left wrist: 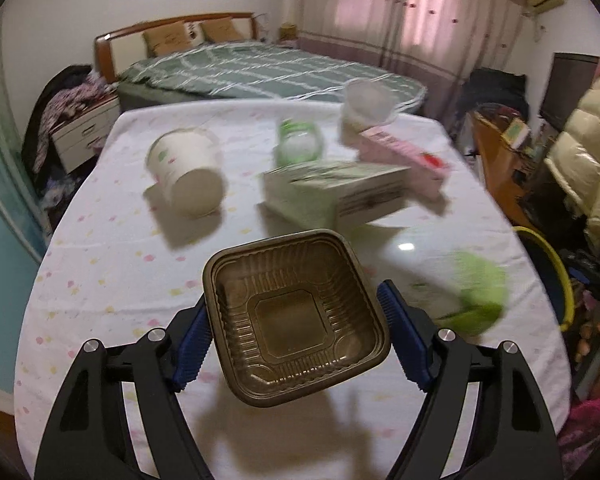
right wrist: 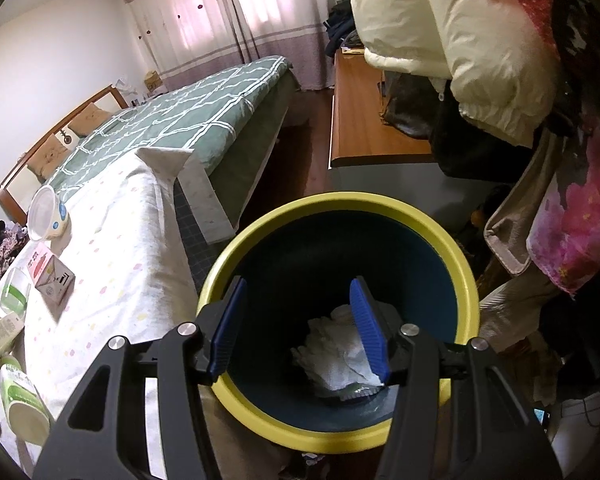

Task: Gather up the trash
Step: 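Carry the brown tray over the bin and open the left gripper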

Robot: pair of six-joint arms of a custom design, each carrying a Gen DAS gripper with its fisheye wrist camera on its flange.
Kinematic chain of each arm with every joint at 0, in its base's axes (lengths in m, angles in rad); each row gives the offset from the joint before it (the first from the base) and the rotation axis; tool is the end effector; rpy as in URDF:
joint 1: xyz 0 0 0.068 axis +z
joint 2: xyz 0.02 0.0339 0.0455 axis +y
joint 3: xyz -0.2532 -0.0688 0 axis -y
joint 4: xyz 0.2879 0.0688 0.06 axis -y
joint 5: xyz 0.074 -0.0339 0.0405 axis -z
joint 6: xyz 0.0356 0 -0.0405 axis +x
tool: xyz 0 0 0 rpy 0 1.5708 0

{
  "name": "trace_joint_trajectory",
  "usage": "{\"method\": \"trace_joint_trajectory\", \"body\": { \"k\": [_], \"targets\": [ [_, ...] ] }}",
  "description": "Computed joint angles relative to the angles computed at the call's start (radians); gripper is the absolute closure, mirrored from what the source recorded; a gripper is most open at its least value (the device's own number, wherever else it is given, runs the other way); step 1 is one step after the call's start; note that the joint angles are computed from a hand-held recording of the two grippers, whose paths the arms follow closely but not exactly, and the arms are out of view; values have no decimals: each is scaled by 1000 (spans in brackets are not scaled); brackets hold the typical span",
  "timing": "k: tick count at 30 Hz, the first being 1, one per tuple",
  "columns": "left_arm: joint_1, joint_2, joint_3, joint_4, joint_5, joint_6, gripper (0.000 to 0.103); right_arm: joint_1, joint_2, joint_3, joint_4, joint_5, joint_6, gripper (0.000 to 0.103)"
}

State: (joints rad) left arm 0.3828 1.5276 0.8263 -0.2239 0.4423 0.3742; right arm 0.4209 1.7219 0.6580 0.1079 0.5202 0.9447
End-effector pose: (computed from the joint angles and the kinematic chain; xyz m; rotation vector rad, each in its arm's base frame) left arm 0.3133 0.1097 0.1417 0.1688 2.3809 -0.2030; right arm 0.2909 0.1109 0.0556 0.8003 2.2188 -0.0145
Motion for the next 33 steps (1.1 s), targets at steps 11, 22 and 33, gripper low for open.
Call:
{"method": "trace_joint_trajectory", "body": {
  "k": [11, 22, 33],
  "targets": [
    [-271, -186, -52, -112, 66, -23, 26, 41, -227, -185, -60, 77, 40, 49],
    [-693, -53, 57, -70, -31, -155, 26, 35, -496, -386, -158, 106, 95, 47],
    [-944, 244, 284, -36, -154, -239, 26, 9, -636, -481, -212, 81, 81, 47]
  ]
}}
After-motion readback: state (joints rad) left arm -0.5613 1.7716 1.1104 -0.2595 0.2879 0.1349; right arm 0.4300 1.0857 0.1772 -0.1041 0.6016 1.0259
